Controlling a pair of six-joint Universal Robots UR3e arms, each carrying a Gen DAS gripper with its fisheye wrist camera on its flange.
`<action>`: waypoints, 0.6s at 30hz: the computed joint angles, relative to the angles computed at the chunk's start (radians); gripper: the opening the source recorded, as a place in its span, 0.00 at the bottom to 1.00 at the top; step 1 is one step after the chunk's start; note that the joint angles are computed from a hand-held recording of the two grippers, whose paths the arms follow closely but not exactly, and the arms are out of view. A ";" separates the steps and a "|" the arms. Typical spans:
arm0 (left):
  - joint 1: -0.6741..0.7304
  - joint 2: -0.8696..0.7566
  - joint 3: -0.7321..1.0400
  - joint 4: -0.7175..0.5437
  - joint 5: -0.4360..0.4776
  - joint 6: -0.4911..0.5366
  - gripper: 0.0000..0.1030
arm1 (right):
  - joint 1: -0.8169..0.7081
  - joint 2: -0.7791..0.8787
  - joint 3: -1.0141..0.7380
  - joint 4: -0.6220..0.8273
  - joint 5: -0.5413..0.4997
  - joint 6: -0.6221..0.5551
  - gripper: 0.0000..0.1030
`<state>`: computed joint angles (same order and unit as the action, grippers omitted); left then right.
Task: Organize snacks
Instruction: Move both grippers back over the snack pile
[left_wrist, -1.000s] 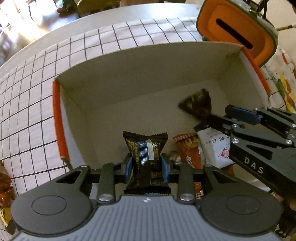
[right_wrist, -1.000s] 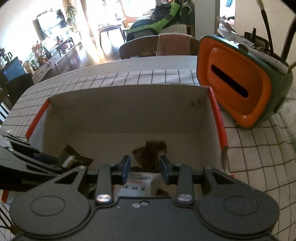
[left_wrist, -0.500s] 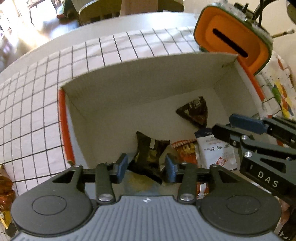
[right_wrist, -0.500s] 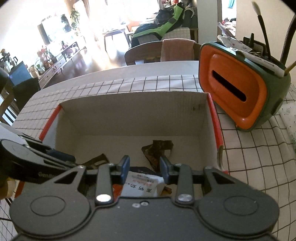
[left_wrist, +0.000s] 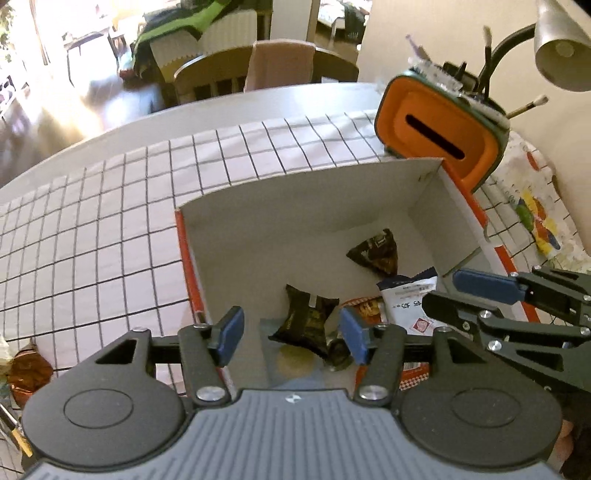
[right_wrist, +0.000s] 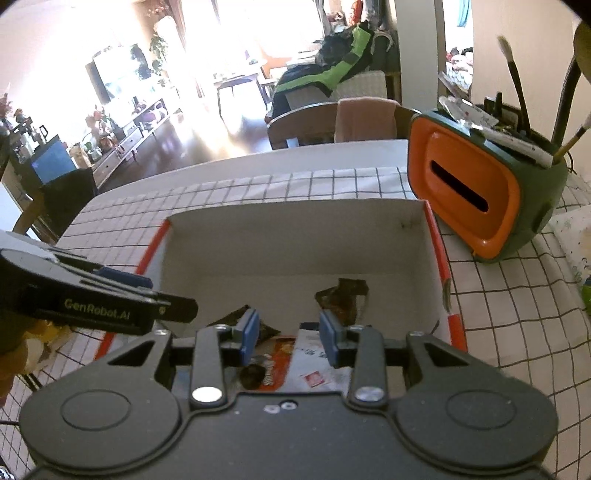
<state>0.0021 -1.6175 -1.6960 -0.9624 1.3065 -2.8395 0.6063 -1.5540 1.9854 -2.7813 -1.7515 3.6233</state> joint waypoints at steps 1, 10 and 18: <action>0.009 0.017 -0.016 0.003 -0.007 0.009 0.56 | 0.014 0.001 -0.008 0.006 -0.013 0.006 0.34; 0.138 0.214 -0.145 -0.015 -0.094 0.131 0.60 | 0.114 0.003 -0.059 0.041 -0.093 0.080 0.35; 0.321 0.390 -0.219 -0.110 -0.221 0.288 0.68 | 0.234 0.069 -0.168 0.088 -0.214 0.136 0.36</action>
